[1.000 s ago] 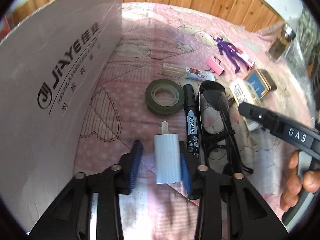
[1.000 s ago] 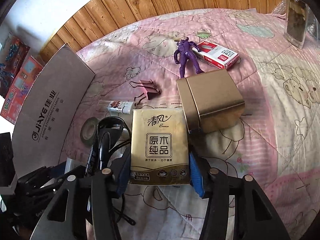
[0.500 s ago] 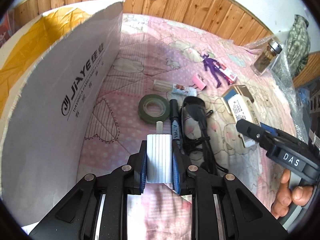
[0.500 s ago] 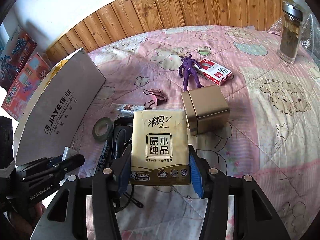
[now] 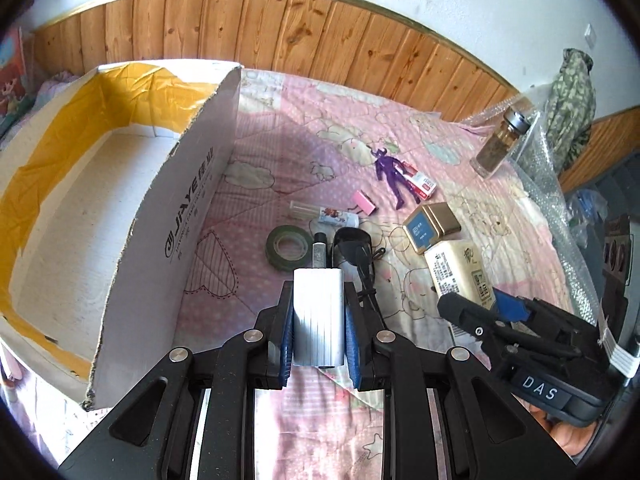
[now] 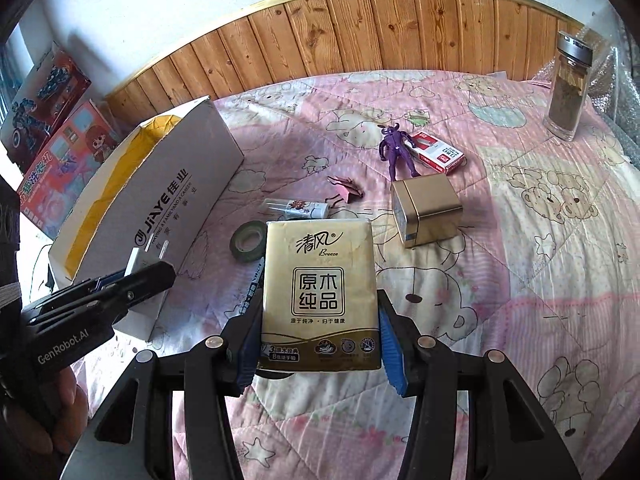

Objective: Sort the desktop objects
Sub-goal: 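Lift both held items and carry them toward the yellow-taped cardboard box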

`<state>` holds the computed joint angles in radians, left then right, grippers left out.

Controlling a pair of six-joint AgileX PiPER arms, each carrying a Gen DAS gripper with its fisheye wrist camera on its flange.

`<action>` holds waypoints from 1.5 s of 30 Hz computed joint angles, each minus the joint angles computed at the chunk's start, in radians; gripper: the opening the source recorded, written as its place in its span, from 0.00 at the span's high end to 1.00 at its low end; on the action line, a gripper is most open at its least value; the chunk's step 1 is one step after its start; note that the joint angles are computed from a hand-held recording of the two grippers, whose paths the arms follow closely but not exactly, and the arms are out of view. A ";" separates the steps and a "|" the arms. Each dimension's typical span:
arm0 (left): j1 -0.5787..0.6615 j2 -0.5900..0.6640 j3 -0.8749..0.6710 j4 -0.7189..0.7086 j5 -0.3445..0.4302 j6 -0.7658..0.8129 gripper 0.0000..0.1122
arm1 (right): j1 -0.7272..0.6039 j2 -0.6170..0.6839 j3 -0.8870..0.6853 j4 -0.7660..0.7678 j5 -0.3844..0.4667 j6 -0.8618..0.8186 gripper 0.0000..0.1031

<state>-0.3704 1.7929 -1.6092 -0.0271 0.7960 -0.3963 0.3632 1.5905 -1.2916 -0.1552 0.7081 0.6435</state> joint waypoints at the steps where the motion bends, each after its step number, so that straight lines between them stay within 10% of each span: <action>1: 0.001 -0.006 -0.001 -0.002 -0.001 0.002 0.81 | 0.014 -0.003 -0.006 -0.014 0.008 0.018 0.49; 45: 0.226 -0.183 0.062 -0.194 0.012 0.105 0.81 | 0.320 0.139 -0.454 -0.181 0.310 0.111 0.49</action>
